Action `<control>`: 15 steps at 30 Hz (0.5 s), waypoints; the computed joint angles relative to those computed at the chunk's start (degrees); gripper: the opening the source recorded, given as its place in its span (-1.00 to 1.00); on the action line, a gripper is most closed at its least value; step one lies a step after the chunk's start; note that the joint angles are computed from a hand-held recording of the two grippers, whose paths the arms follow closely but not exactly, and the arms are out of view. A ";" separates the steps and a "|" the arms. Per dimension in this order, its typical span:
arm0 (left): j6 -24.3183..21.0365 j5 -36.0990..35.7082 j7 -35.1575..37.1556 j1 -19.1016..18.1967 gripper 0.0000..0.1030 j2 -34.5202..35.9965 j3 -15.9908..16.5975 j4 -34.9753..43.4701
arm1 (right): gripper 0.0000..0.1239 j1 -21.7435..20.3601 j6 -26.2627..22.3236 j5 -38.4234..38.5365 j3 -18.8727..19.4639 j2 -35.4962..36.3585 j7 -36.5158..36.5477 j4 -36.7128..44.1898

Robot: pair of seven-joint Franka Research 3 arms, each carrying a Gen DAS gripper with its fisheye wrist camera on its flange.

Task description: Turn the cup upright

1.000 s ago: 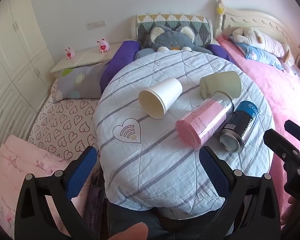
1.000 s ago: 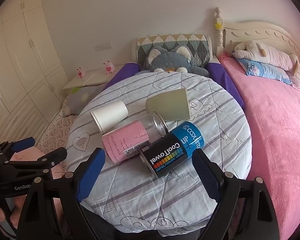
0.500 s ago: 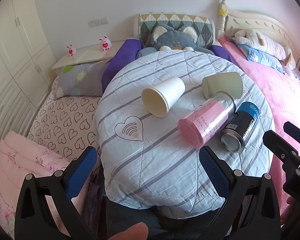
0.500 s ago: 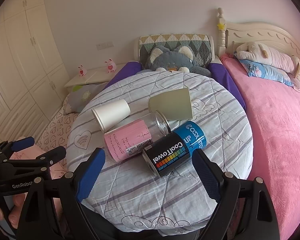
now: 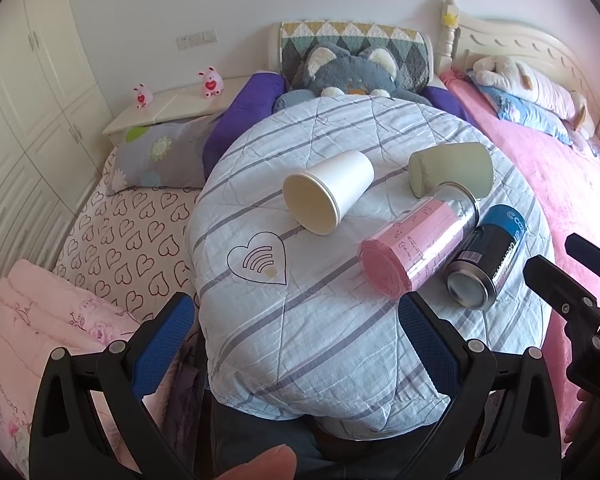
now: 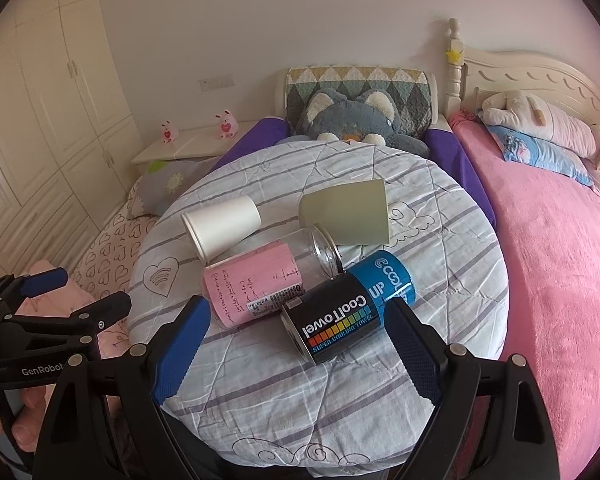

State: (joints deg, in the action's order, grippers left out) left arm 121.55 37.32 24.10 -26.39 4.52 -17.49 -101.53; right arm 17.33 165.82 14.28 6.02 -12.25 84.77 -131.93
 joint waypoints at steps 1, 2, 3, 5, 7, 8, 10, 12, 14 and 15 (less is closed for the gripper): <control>0.00 0.03 0.02 0.06 1.00 0.27 0.08 0.21 | 0.45 0.43 -0.30 0.61 -0.33 0.35 -0.78 0.44; -0.02 -0.03 0.06 0.13 1.00 0.48 0.17 0.43 | 0.45 0.56 -0.70 0.68 -0.51 1.16 -1.51 1.36; -0.03 -0.18 0.18 0.21 1.00 0.49 0.26 0.53 | 0.45 0.69 -0.69 0.97 -0.69 1.48 -2.19 1.76; -0.18 -0.35 0.45 0.36 1.00 1.06 0.45 1.11 | 0.45 2.12 -1.36 4.36 -2.09 2.73 -6.68 3.46; -0.36 -0.28 0.53 0.46 1.00 1.57 0.69 1.65 | 0.45 3.38 -3.16 8.73 -3.36 4.32 -12.49 5.90; -0.33 -0.36 0.62 0.58 1.00 1.93 0.86 2.00 | 0.45 3.64 -4.22 10.83 -3.62 4.86 -15.04 6.91; -0.28 -0.52 0.87 0.73 1.00 2.39 1.12 2.50 | 0.45 3.22 -6.91 12.77 -3.50 6.42 -17.92 9.33; -0.29 -0.54 1.19 0.88 1.00 2.81 1.37 2.92 | 0.45 2.53 -9.24 12.93 -3.05 8.26 -20.23 11.98; -0.38 -0.72 1.64 1.06 1.00 3.47 1.65 3.58 | 0.45 1.99 -11.74 14.01 -2.69 9.97 -23.30 14.62; -0.33 -0.96 1.93 1.20 1.00 3.75 1.80 3.82 | 0.45 1.69 -12.69 13.29 -2.43 10.97 -24.43 16.09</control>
